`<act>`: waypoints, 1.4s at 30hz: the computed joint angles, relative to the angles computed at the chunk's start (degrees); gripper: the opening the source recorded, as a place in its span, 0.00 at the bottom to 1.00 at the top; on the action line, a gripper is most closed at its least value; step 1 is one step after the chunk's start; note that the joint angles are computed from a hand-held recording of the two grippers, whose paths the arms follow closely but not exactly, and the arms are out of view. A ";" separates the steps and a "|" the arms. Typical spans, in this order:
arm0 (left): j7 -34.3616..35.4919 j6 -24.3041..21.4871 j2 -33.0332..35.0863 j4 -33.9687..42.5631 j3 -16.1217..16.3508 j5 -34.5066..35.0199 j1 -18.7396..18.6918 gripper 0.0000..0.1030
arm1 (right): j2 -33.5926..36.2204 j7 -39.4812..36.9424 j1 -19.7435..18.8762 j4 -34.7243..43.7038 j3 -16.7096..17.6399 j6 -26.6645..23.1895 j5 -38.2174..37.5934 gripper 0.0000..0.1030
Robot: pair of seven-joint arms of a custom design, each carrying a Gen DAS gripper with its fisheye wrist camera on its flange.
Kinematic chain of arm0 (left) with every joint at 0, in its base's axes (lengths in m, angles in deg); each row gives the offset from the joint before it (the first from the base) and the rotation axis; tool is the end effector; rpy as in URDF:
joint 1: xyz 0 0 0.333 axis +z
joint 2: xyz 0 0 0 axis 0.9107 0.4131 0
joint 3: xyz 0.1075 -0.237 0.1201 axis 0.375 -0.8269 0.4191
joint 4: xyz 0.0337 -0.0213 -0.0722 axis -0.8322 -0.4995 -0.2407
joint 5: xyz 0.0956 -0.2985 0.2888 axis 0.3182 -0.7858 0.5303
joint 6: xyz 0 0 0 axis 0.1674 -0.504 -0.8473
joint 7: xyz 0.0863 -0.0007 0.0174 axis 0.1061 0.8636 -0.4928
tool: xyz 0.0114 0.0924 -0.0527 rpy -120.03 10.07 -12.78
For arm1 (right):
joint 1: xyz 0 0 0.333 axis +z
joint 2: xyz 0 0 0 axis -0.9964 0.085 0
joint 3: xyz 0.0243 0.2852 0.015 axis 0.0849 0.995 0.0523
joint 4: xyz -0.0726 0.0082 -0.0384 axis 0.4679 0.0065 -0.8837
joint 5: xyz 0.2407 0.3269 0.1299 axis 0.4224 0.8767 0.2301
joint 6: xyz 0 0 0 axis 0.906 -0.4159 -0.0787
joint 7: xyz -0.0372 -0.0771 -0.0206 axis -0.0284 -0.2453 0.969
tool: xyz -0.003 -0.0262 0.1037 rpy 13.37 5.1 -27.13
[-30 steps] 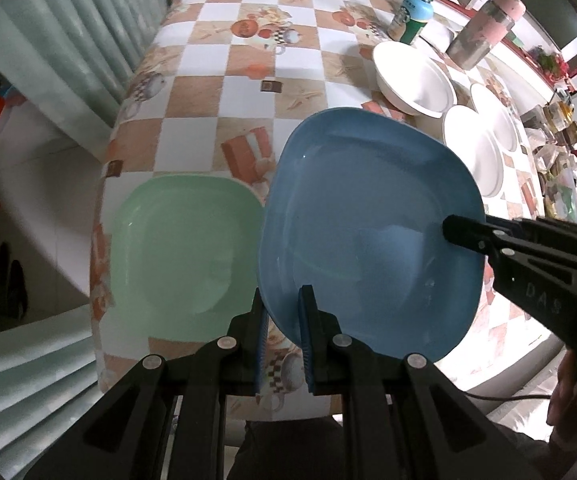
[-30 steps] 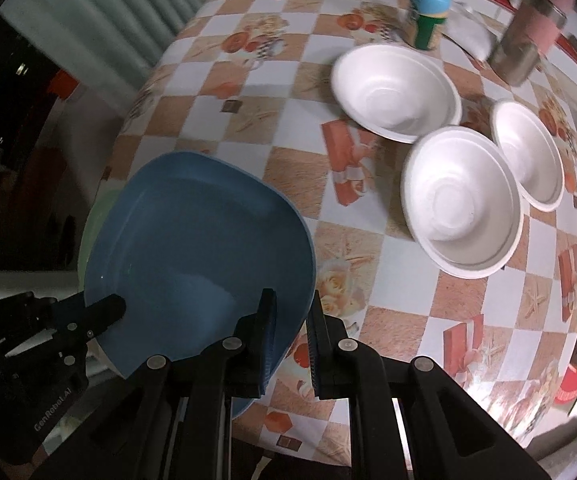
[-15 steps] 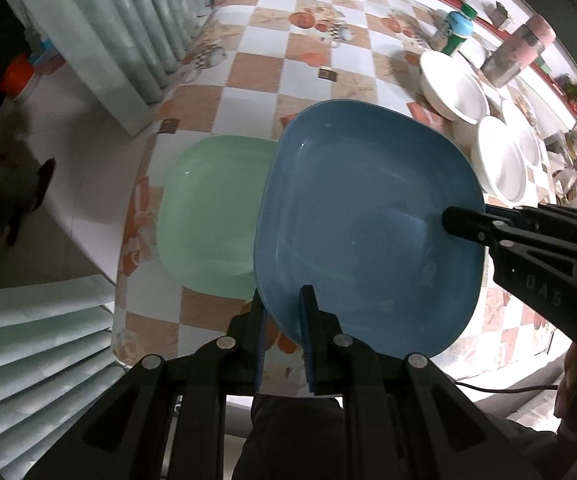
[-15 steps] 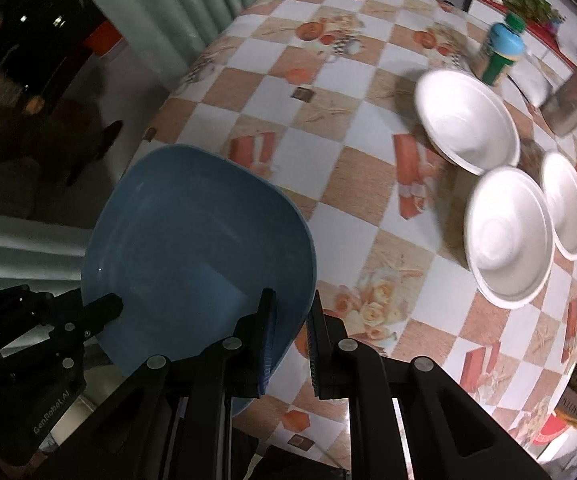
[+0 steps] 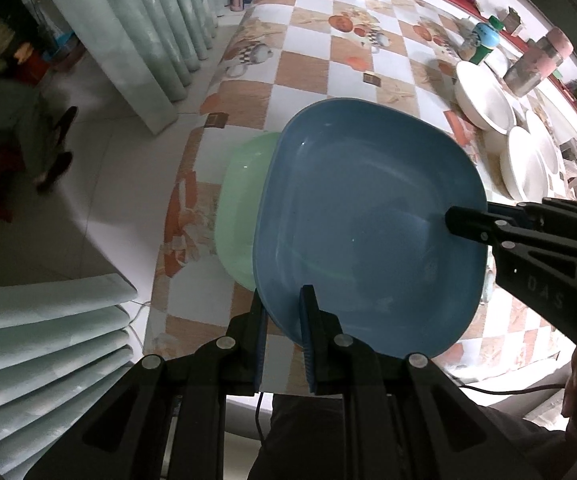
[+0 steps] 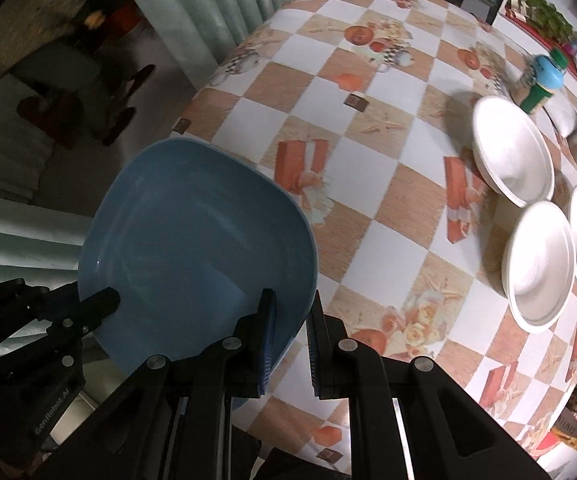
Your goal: Organize plates and bowls
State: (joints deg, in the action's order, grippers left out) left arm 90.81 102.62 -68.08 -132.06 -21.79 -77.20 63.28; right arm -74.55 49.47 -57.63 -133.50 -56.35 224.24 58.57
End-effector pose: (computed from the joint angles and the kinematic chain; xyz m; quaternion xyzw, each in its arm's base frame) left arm 0.5590 -0.0893 0.3768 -0.4907 0.8690 -0.0613 0.0191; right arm 0.5406 0.3535 0.3507 -0.6224 0.7761 -0.0115 0.1008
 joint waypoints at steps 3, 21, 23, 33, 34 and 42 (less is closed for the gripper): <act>0.62 -0.07 1.08 0.90 0.16 0.47 0.33 0.17 | 2.10 0.08 0.33 2.52 -0.08 -1.01 -0.53 0.15; 1.72 -1.11 8.74 7.23 -0.62 3.66 2.60 0.18 | 11.15 -0.75 1.75 12.89 -1.59 -5.50 0.46 0.16; 1.94 -1.17 9.08 7.57 -0.74 3.83 2.71 0.18 | 11.55 -0.71 1.84 13.41 -1.70 -5.77 0.57 0.16; 2.37 -1.20 9.94 8.18 -0.95 4.07 3.07 0.18 | 12.66 -0.44 2.11 14.84 -1.93 -6.57 0.94 0.16; 2.44 -1.08 10.02 8.21 -0.96 4.06 3.11 0.18 | 12.62 -0.40 2.13 14.76 -1.93 -6.58 0.99 0.16; 3.28 -1.05 10.73 8.90 -1.10 4.05 3.28 0.18 | 13.23 -0.36 2.35 15.38 -2.07 -7.13 0.79 0.16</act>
State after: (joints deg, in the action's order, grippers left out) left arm 94.08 101.57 -57.36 -123.16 -22.89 -73.15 66.56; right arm -61.33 49.11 -55.28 -118.13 -58.43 217.11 59.35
